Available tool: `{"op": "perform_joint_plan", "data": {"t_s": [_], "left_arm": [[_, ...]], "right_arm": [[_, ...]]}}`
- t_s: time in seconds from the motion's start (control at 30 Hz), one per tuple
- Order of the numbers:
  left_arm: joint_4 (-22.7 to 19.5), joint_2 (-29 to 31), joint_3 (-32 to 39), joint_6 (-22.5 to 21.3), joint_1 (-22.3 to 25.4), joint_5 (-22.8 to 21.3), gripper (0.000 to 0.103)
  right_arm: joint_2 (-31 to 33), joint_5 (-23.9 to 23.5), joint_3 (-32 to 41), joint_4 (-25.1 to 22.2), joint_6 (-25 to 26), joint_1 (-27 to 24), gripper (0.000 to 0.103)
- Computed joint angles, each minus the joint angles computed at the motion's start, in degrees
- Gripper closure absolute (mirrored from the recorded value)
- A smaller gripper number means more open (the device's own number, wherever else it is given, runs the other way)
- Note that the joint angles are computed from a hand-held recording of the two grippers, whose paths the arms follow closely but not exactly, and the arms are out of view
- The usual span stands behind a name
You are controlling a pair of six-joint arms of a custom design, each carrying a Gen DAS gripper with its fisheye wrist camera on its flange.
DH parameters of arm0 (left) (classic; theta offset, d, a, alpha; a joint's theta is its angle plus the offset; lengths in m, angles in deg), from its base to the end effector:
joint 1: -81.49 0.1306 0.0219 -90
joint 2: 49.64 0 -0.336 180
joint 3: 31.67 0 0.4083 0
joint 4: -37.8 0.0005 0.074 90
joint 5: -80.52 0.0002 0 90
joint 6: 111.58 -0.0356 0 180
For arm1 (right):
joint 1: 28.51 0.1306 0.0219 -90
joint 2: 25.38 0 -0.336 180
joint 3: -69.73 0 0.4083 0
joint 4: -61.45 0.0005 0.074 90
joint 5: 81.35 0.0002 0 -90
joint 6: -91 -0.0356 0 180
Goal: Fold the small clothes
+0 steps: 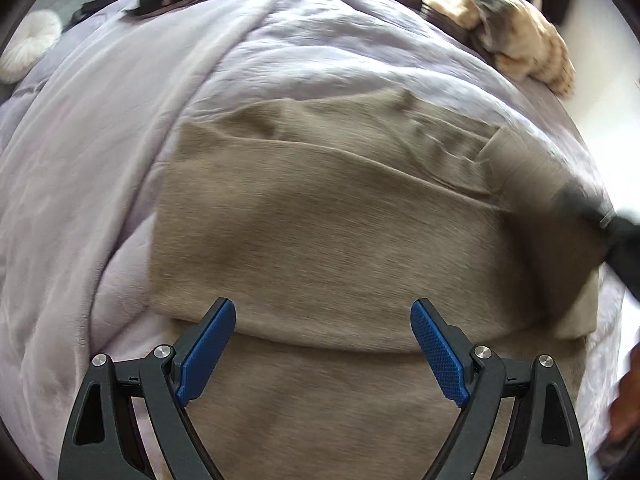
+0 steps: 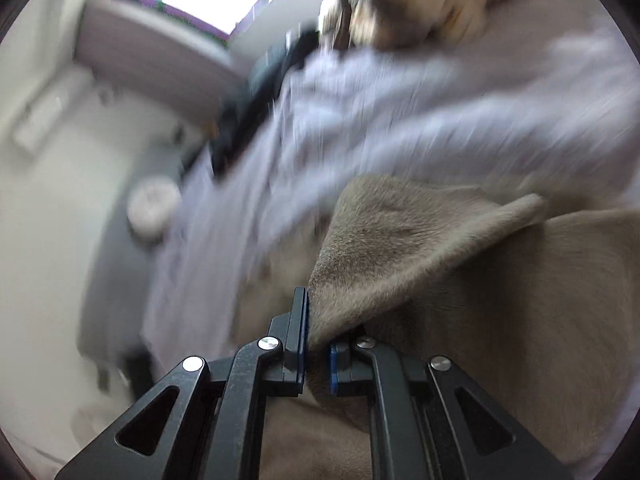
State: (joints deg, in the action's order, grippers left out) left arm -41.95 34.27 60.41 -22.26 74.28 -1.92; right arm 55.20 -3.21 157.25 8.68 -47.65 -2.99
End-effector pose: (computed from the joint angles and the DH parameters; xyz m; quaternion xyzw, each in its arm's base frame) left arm 0.4207 -0.0585 0.4190 0.0783 0.9819 -0.0741 0.1557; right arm 0.4013 0.1991 0.4332 0.1467 0.9107 0.3019 0.2406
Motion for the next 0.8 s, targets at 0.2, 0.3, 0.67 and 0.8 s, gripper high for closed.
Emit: {"op": "perform_joint_plan", "data": {"t_s": [0.2,0.3,0.67,0.8], "left_arm": [[1.1,0.3,-0.9,-0.8,3.5,4.2,0.013],[1.3,0.6,-1.1,-1.8,4.4,6.2,0.013],[-1.3,3.9,0.6,-3.0,9.3,24.5,0.013],[-3.9,7.1,2.1,-3.2,12.0,33.9,0.013]], "right_arm": [[5.2,2.3,0.4,-4.2,-3.4,4.5,0.057],[2.0,4.2,-1.8,-1.9,-7.8,4.6,0.041],[3.5,8.1,-1.0,3.1,-13.1,0.7,0.095],[11.3,8.5,9.4,-3.6,4.6,5.4,0.095]]}}
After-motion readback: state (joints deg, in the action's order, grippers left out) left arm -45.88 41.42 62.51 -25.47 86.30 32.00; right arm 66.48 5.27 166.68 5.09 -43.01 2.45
